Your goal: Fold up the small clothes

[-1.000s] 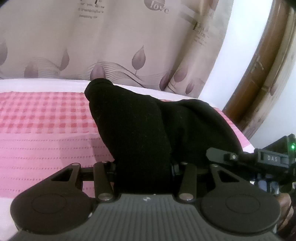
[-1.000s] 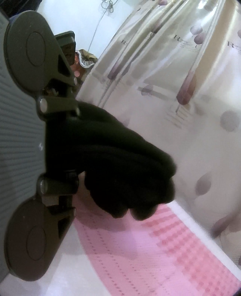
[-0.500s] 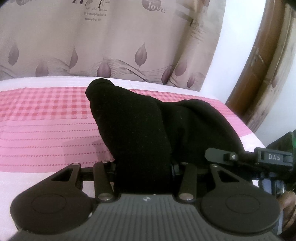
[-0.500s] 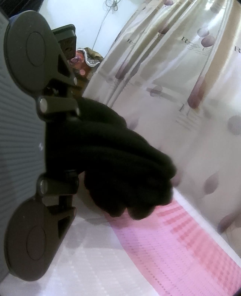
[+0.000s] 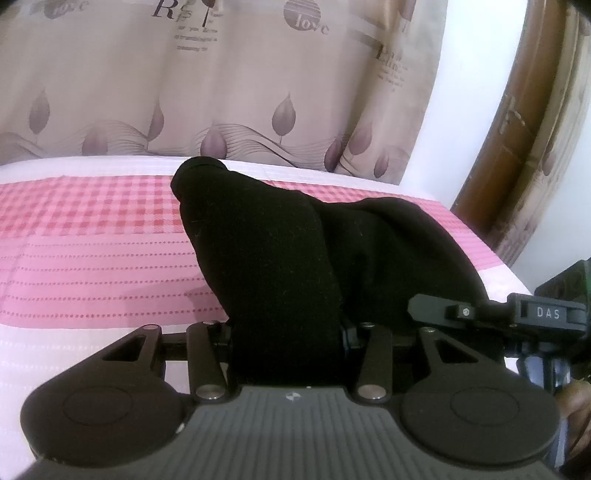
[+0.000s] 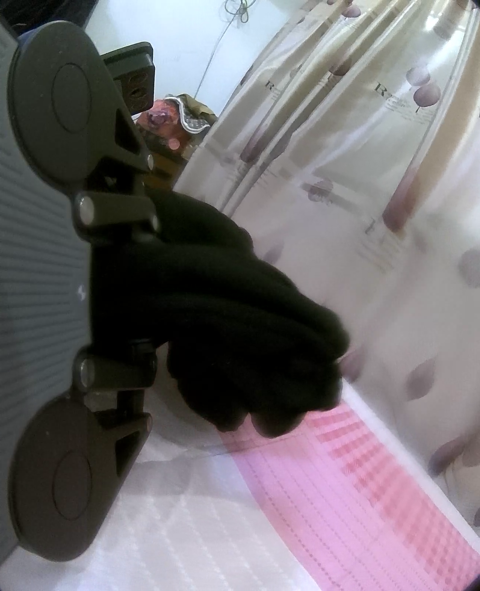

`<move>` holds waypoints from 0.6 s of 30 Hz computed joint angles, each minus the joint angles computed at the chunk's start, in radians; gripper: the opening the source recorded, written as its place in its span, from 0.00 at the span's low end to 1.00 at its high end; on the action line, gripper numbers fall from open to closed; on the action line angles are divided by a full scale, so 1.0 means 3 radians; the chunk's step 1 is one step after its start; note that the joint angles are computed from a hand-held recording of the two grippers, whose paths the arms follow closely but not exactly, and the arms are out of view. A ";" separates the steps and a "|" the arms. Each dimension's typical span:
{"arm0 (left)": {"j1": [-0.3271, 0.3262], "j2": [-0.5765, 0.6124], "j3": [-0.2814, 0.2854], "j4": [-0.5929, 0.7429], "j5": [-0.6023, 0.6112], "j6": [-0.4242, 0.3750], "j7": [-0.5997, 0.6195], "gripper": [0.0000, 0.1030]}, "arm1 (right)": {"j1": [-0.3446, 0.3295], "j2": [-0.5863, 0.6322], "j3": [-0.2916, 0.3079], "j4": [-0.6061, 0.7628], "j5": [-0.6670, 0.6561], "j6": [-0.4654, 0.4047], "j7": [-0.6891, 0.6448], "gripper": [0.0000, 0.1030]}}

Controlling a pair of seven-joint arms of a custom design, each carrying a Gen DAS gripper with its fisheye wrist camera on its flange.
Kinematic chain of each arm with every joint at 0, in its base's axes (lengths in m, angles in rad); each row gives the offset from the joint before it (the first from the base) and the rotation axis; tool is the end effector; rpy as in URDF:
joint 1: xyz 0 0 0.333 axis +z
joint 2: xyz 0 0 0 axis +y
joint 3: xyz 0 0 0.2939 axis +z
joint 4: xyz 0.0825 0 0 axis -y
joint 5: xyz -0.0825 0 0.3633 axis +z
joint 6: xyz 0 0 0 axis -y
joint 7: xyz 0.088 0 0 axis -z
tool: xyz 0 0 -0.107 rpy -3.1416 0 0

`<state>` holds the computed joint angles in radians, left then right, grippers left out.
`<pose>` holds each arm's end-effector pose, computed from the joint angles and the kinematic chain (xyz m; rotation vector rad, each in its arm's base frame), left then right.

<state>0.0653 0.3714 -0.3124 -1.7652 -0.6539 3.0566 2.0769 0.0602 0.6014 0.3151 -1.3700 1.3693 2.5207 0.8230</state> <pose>0.6590 -0.0896 0.4481 -1.7073 1.7946 -1.1746 0.6976 0.2063 0.4247 -1.3462 1.3299 0.3522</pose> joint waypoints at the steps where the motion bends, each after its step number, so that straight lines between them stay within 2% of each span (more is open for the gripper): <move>1: 0.0003 -0.0001 -0.0006 -0.0004 -0.0006 0.0008 0.0001 0.44 | 0.0003 0.0000 -0.0001 0.0003 -0.0006 0.0005 -0.0002 0.37; 13: 0.0016 0.0023 -0.0030 0.0011 -0.0007 0.0046 0.0026 0.44 | -0.0006 0.0034 0.0013 0.0048 -0.0034 0.0032 -0.0033 0.37; 18: -0.0029 0.0104 0.0032 0.0092 0.0082 0.0024 -0.0069 0.44 | 0.0006 0.0101 0.0014 0.0104 -0.0084 0.0073 -0.0005 0.37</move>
